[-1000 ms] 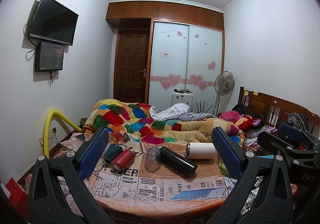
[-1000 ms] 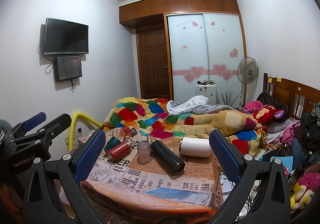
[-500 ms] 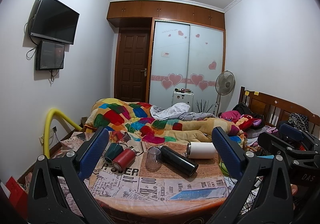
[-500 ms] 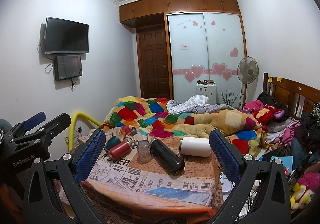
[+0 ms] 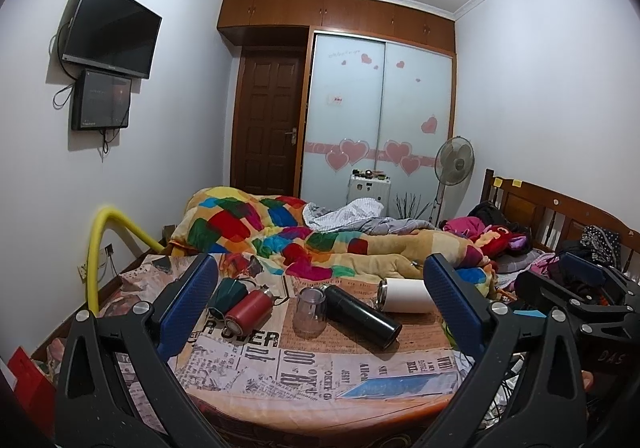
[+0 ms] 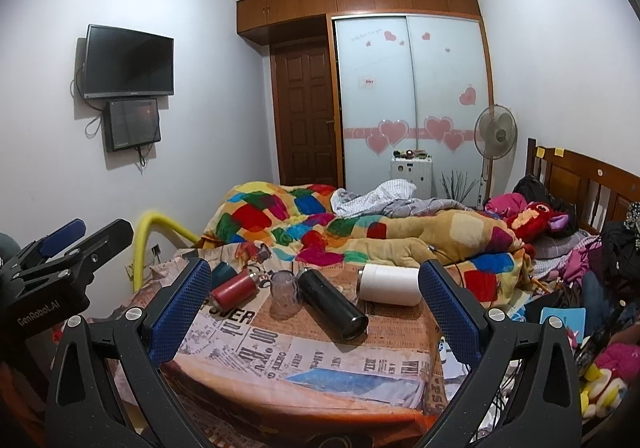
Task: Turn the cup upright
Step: 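Move the right gripper to the black thermos and close around its middle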
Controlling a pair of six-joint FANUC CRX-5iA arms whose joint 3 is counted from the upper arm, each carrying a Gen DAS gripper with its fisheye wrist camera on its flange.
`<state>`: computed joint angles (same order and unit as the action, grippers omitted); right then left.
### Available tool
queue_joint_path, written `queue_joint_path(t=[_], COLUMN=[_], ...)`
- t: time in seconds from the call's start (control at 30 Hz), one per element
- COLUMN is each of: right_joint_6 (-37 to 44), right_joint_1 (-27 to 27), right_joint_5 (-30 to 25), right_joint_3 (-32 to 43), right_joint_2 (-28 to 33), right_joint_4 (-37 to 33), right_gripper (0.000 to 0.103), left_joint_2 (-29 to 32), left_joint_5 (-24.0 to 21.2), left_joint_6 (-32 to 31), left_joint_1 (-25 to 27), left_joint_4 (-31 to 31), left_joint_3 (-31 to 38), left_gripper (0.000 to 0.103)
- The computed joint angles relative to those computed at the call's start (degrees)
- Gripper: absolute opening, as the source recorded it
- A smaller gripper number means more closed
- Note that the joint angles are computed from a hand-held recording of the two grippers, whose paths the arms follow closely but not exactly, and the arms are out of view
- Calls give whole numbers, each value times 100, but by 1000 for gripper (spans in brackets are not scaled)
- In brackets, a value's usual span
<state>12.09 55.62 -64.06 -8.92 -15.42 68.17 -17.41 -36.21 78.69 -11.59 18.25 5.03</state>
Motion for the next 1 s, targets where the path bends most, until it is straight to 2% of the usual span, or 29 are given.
queue_joint_path(t=[0.2,0.33,0.47,0.77,0.83,0.9,1.0], right_joint_6=[670,1595,2712,5313,5781,6084,6376], right_joint_1=[-417,-879,-1346,-2296,-2464,-2584,-2734], right_joint_5=[310,428,303,-811,-1272,-1661,-2254], right_joint_3=[292,786,1424,3689,4348,4879,5605], right_joint_2=[194,616,1187,2909,3346,3731,4238], right_joint_4=[-818,-1691,-2610,-4870,-5310,-5494,-5736], right_gripper=[103,103,103,99,93,91,80], left_joint_2=[356,664,1006,1542,1607,1668,1759], left_joint_5=[-194,-452,-731,-1070,-1089,-1044,-1043], left_joint_6=[274,594,978,1243,1221,1127,1043], left_joint_1=[39,113,175,250,220,224,225], left_joint_4=[-242,-499,-788,-1083,-1130,-1075,-999], left_joint_3=[215,419,640,916,935,895,920], left_gripper=[103,103,103,103,103,103,103])
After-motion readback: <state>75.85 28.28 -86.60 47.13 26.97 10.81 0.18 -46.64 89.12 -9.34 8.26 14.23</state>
